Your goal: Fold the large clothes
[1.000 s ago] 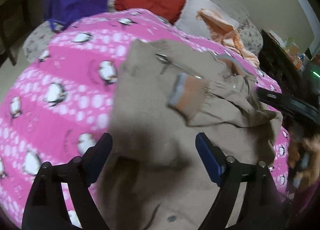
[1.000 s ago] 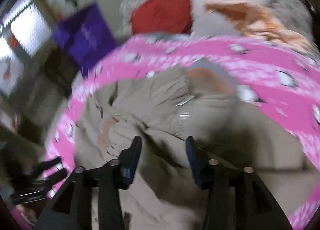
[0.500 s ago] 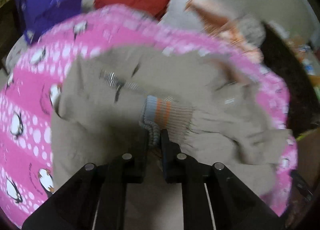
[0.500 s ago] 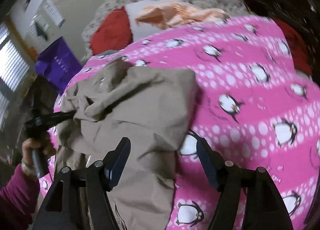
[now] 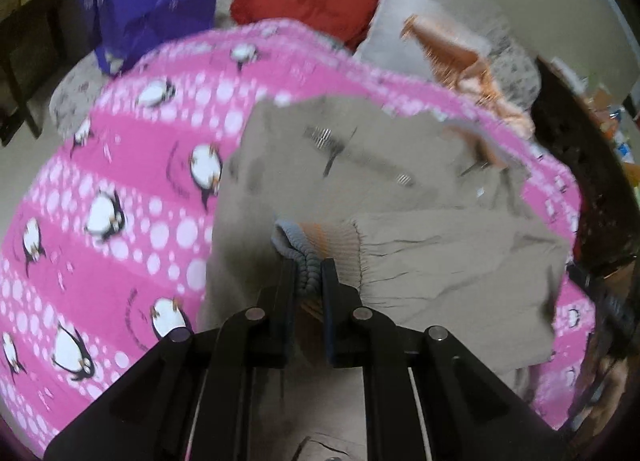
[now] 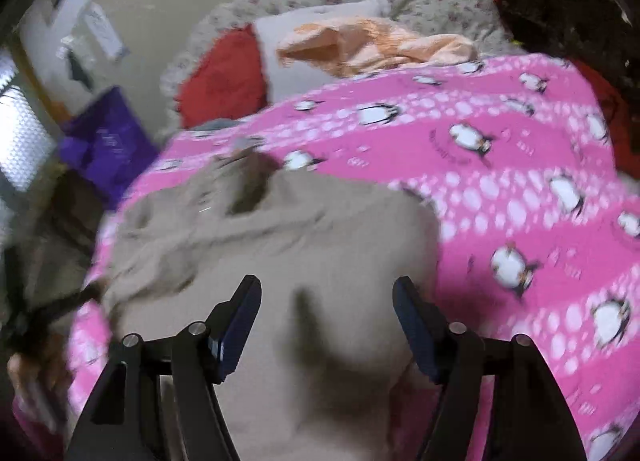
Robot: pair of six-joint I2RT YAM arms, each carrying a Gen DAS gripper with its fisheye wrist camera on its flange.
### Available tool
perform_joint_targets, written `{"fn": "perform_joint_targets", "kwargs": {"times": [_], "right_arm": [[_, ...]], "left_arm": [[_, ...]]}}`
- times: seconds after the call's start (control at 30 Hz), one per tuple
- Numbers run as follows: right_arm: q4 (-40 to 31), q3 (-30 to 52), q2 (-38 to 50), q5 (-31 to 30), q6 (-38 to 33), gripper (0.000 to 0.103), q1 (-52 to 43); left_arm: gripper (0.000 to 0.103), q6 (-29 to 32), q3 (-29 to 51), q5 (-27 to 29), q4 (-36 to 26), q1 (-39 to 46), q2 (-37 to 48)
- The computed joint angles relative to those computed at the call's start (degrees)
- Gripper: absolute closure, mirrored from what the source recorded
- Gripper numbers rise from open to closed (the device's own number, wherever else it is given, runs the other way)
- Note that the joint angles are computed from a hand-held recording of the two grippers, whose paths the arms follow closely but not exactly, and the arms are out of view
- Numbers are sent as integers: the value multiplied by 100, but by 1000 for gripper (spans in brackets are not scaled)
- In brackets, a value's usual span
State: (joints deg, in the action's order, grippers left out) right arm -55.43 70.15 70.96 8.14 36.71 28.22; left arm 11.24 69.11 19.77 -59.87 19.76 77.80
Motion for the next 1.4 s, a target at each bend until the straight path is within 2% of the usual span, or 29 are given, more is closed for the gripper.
{"fn": "perform_joint_targets", "kwargs": {"times": [0.13,0.2,0.3,0.33,0.47,0.57,0.6,0.63,0.67,0.87,0.93,1.0,1.03,1.1,1.13,1.17,1.27,1.3,1.33,1.37,1.4], "right_arm": [[199,266,1146,72,-263,44,-536],[327,163,1182,-134,-360,44,-783],[353,-193,372,-578,-185,36,-1081],[295,-380,-19,-835,-195,30,-1184],[-312,-956,-1066,-1365,-238,27,-1111],[-335,-1601,-1585,-1677,-2,27,-770],[-172,-1842,-1715,-1731,112,31,-627],[-7,-2036,-1798,-1816,144,72,-503],[75,-2116,-1787,-1937,130,97,-503],[-419,-2217,-2813,-1309,733,103,-128],[-785,-2299,-2621,-1285,645,103,-147],[-839,-2301,-2730,-1452,501,103,-461],[-803,-2228,-2792,-1602,436,95,-699],[-702,-1910,-2660,-1499,433,66,-855],[-473,-1809,-2487,-1456,350,33,-879],[-258,-1753,-2325,-1373,366,26,-837],[663,-1899,-1612,-1495,380,26,-1005],[980,-1961,-1335,-1650,398,29,-1114],[1212,-2053,-1111,-1905,323,53,-1295],[1322,-1965,-780,-1951,254,100,-1345],[1261,-1798,-644,-1760,156,99,-1327]], "left_arm": [[94,-200,-114,-189,247,-185,14],[94,-169,-101,-328,399,-277,-34],[94,-38,-11,-251,414,-161,50],[94,-1,-13,-228,420,-110,84],[94,-98,-131,-267,534,-74,192],[94,-237,-180,-284,477,-107,311],[93,-286,-228,-356,477,-171,291],[93,-325,-257,-400,481,-219,255],[93,-333,-252,-402,446,-233,231],[92,-278,-189,-249,331,-192,159],[92,-312,-232,-368,340,-267,239],[92,-281,-286,-359,342,-262,208],[92,-265,-305,-358,349,-260,184],[92,-252,-308,-349,336,-243,191],[92,-267,-296,-340,323,-236,210],[92,-291,-285,-335,311,-234,228],[92,-375,-273,-326,281,-254,238],[92,-401,-262,-337,267,-279,238],[91,-402,-246,-345,248,-298,239],[90,-384,-212,-307,203,-305,242],[86,-297,-148,-155,118,-266,240]]}}
